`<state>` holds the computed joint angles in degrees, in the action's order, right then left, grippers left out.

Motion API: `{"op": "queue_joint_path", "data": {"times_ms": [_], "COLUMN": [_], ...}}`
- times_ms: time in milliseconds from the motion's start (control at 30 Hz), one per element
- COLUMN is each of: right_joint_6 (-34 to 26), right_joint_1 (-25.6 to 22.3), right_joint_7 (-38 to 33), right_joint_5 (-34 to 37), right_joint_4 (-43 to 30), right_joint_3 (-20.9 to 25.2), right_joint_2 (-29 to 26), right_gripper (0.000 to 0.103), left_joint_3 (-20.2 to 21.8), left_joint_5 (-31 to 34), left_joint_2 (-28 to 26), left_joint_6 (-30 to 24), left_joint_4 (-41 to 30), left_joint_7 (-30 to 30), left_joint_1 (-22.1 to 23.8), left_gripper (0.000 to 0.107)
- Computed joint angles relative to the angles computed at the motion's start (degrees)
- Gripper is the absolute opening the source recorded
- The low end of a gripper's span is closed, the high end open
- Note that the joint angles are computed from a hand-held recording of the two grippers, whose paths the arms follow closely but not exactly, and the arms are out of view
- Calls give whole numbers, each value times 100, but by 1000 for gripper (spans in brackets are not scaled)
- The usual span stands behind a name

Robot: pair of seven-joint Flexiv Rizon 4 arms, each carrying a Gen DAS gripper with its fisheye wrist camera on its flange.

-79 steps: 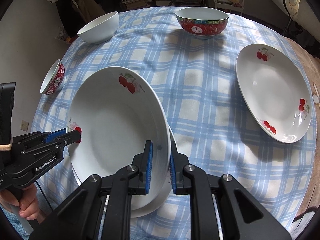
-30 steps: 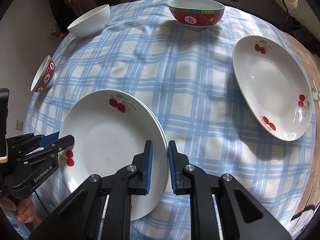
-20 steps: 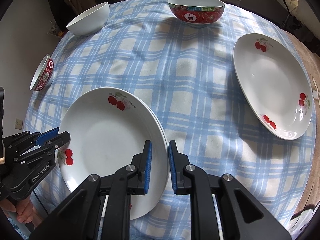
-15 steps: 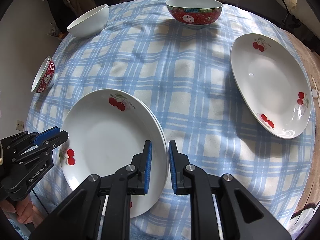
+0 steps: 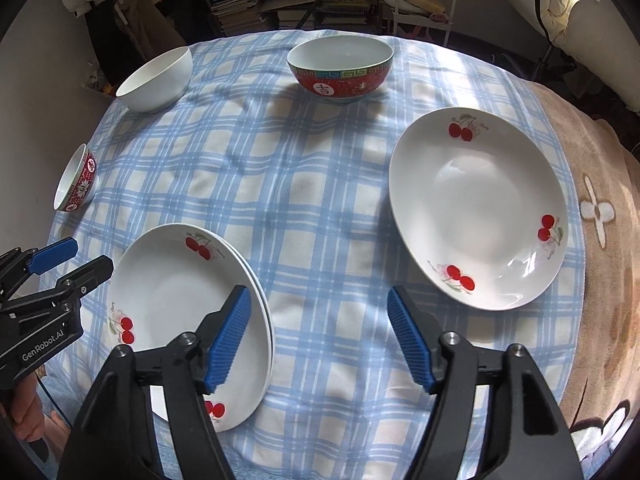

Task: Organize plates and bowls
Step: 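Open both grippers to release the stacked plate, then move both grippers to a third white cherry plate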

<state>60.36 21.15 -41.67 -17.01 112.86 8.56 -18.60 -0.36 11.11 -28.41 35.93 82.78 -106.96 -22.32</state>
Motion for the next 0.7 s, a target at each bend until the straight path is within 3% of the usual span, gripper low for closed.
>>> {"op": "queue_joint_path", "data": {"times_ms": [133, 200, 367, 700], "right_joint_6": [88, 191, 495, 722], "right_joint_1": [-87, -123, -323, -740], "right_joint_7": [-69, -26, -110, -213], "right_joint_5": [-83, -204, -277, -360], "right_joint_4": [74, 169, 351, 479], "right_joint_3": [-70, -142, -202, -432], "right_joint_2": [117, 197, 339, 386], "right_gripper": [95, 98, 100, 100], "left_joint_3": [-63, -51, 2, 32], "left_joint_5": [-46, 5, 127, 54], "left_joint_2": [-215, -300, -631, -1527], "left_joint_6": [-168, -141, -349, -744], "left_joint_4": [-375, -538, -1186, -2617], "left_joint_7": [138, 159, 199, 372], "left_joint_1": [-38, -105, -311, -658], "left_gripper": [72, 83, 91, 91]}}
